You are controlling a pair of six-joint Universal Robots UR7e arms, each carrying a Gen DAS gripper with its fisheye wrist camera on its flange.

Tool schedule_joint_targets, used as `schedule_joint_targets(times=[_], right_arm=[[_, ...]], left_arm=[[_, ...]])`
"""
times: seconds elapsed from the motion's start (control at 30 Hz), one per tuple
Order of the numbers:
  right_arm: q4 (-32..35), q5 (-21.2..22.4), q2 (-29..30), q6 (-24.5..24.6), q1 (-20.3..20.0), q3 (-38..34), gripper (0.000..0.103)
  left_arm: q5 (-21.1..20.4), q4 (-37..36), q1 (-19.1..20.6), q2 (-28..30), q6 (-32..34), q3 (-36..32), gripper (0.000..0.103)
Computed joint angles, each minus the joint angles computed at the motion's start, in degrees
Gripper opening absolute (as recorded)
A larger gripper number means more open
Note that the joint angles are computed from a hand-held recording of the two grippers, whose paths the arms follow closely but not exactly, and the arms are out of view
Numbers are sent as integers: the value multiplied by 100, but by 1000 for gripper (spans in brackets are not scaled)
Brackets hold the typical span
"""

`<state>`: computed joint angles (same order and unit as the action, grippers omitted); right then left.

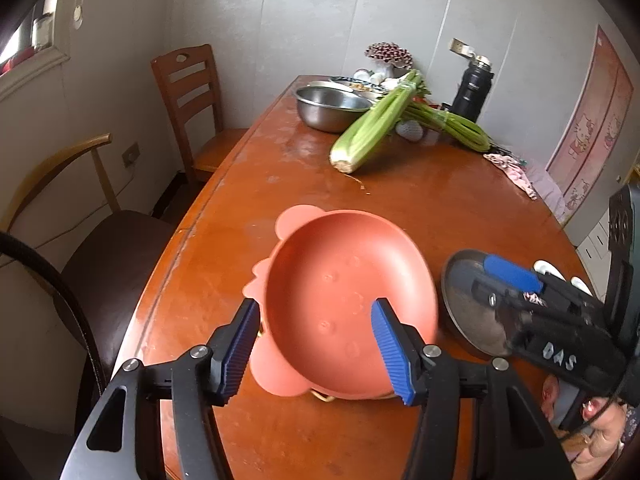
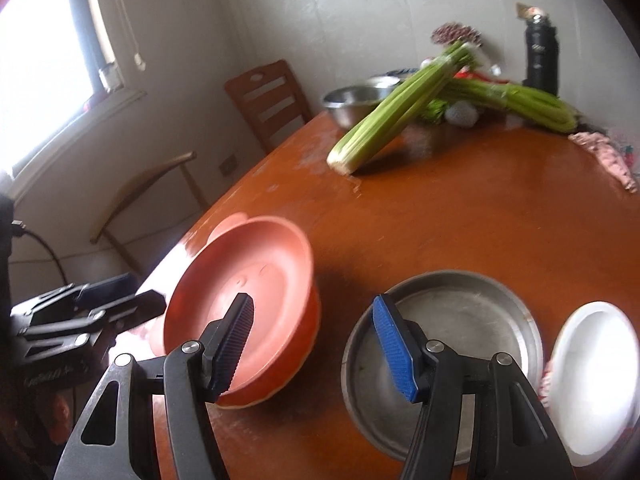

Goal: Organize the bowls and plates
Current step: 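Withdraw the left gripper while moving the right gripper toward the steel pan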

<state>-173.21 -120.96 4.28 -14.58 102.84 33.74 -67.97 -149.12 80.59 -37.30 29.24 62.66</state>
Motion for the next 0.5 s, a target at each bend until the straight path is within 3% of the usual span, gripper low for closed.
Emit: schedule_joint_targets(times=[0.13,0.5], right_arm=[[-383,-345,47,-26,62,-59,67],[-1519,-487,-733,113,321,1441,68]], left_arm=[[29,-142,-79,-170,95,320,59],[-257,-559,-213,-700,233,1172,60]])
